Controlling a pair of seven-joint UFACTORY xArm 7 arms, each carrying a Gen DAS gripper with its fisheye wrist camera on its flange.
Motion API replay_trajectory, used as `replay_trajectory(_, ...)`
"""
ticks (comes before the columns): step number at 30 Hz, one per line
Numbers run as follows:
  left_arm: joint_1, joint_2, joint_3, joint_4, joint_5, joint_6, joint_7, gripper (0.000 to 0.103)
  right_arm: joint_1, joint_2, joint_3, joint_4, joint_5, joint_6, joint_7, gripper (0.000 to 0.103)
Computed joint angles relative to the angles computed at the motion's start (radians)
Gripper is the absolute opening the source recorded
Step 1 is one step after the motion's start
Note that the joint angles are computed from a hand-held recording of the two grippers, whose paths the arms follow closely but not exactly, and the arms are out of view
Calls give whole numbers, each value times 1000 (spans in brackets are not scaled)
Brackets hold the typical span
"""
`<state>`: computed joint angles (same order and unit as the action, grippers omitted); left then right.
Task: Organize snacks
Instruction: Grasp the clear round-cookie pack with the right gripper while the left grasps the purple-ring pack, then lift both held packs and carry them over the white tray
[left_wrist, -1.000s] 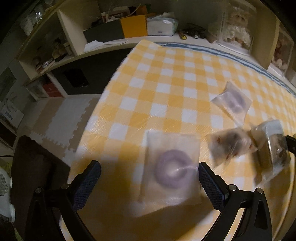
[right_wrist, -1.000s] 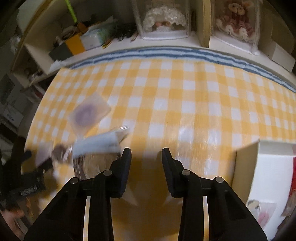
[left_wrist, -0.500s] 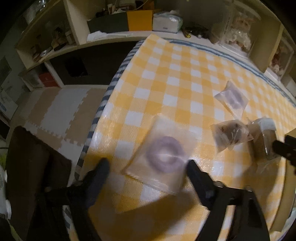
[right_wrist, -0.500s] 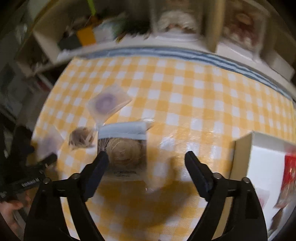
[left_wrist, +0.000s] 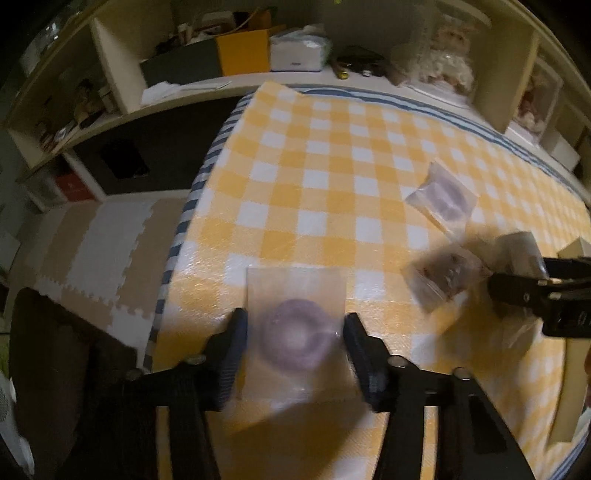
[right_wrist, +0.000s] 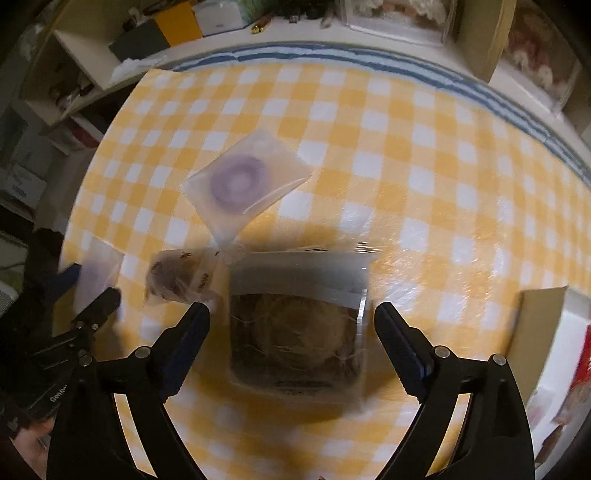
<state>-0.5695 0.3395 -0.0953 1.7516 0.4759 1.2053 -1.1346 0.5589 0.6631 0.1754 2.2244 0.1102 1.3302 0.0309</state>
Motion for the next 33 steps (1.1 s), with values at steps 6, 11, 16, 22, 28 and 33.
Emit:
replay_trajectory(6, 8, -42, -4, -42, -16, -36, -45, 48, 31, -2, -19, -10, -39, -1, 35, 67)
replay_trajectory(11, 8, -107, -17, -104, 24, -82, -134, 47, 16, -150, -3, -244, -55, -176, 32, 65)
replay_trajectory(16, 3, -153, -44, -120, 71, -85, -193, 47, -27, -263, 22, -380, -16, -296, 23, 65)
replay_trajectory(22, -17, -192, -76, -116, 126, -54, -235, 47, -74, -366, 40, -478, 38, -392, -21, 65)
replay_trajectory(28, -53, -208, -107, -84, 198, -17, -279, 47, -108, -427, 45, -525, 108, -442, -15, 65)
replay_trajectory(33, -89, -210, -126, -54, 255, 12, -309, 47, -149, -516, 44, -609, 196, -488, -57, 65)
